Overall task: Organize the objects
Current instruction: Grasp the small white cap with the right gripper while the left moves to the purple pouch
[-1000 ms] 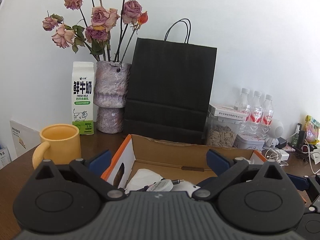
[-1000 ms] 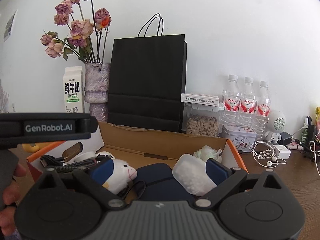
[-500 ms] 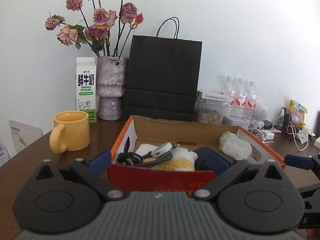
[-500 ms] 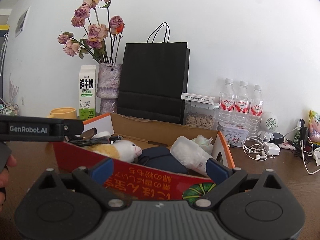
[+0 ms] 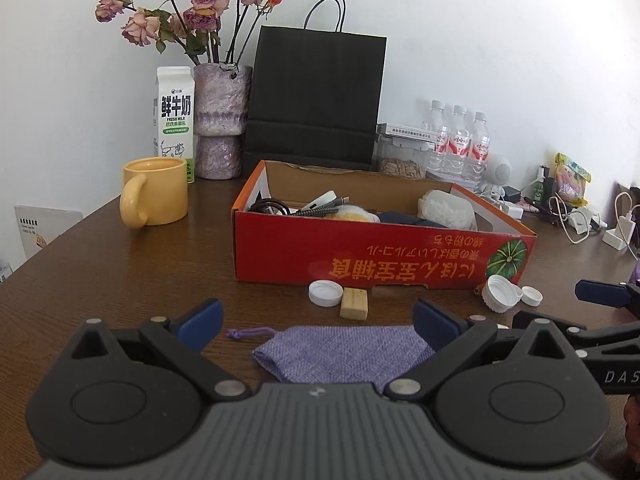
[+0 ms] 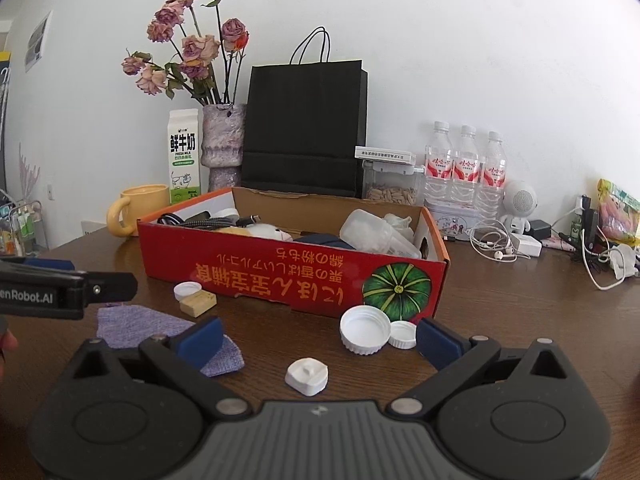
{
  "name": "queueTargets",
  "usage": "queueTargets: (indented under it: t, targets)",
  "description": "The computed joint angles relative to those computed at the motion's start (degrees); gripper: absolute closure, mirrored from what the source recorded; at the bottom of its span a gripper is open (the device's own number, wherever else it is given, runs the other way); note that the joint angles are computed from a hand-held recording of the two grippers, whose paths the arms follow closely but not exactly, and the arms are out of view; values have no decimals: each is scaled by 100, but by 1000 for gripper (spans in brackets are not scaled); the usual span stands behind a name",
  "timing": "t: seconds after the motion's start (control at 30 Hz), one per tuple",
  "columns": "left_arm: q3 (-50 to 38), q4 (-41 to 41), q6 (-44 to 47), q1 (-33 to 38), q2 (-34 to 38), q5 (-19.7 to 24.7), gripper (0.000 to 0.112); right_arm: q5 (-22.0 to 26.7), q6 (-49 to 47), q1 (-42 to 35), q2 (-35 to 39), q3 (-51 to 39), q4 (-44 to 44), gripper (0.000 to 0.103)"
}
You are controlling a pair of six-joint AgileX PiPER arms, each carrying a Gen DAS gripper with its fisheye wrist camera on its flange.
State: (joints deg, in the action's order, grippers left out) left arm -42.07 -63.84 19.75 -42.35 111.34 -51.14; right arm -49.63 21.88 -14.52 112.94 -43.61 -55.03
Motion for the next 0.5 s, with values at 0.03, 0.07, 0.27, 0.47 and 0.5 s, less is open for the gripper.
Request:
queueTargets:
  t: [0.03,0.07,0.27,0.47,0.5]
  targets:
    - [4,-50,64,-52,3,3,9,38,106,-37,-19,2,-83,0]
    - [-6,-113,148,-107,18,11,9,57,149,-66,-41,27,-128,0]
    - [20,-294,279,-283,43,46,9,433,261,14,-149,67,-241,0]
    - [-14,-519,354,-248,11,196,9,1488,1338,313,-23,-494,-755,8]
    - [-12,-518,360,-239,3,215,9,1651,1583,368,25,-612,-922,9]
